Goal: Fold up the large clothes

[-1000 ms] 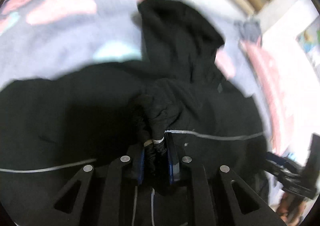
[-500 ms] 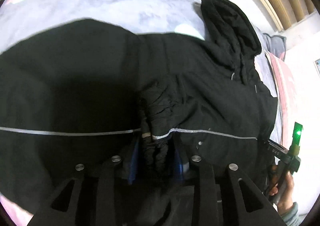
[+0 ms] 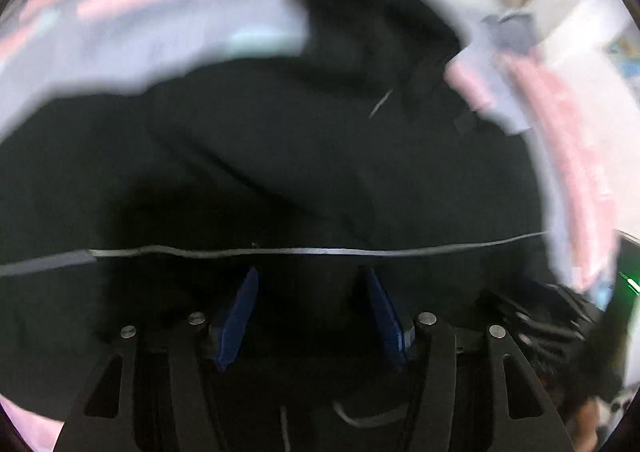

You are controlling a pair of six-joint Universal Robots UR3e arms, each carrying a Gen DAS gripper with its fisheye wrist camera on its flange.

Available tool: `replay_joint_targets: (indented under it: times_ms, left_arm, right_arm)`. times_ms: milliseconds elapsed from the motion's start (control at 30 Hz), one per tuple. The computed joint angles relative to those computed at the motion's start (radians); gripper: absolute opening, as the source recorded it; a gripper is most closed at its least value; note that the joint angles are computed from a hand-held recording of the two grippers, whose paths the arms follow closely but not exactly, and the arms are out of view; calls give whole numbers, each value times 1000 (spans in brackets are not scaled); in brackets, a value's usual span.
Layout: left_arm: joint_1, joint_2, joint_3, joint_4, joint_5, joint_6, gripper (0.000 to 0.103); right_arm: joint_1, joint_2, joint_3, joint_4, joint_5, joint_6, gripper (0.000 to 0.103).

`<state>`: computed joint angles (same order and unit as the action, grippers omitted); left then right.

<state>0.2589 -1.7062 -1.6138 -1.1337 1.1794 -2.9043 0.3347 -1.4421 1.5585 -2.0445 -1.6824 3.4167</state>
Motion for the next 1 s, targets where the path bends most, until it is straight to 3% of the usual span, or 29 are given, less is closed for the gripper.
replay_joint_targets:
  times_ms: [67, 167, 233, 367, 467, 567, 667, 800, 1000]
  left_arm:
    - [-26, -12, -44, 87, 33, -19, 57]
    - [-49, -9, 11, 26, 69, -6, 58]
    - [-11, 37, 19, -44, 34, 17, 58]
    - [185, 246, -11, -251, -57, 153, 58]
    - [441, 385, -7, -453, -89, 320, 58]
    - [698, 418, 37, -580, -96, 449, 58]
    - [940, 330, 134, -622, -112, 502, 58]
    - [1153, 113, 326, -622, -192, 461, 58]
    - [1187, -214, 588, -574, -174, 381, 58]
  right_arm:
    - [-1, 16, 5, -18, -3, 1, 74]
    - [-26, 28, -42, 42, 26, 0, 74]
    - [-25, 49, -111, 117, 22, 6, 74]
    - [-31, 32, -216, 266, 68, 54, 74]
    - [-5, 24, -275, 332, 67, 97, 74]
    - [33, 7, -311, 397, 85, 156, 74]
    - [64, 30, -404, 476, 80, 177, 75]
    - [177, 67, -478, 523, 29, 245, 74]
    - [251, 234, -739, 638, -5, 277, 74]
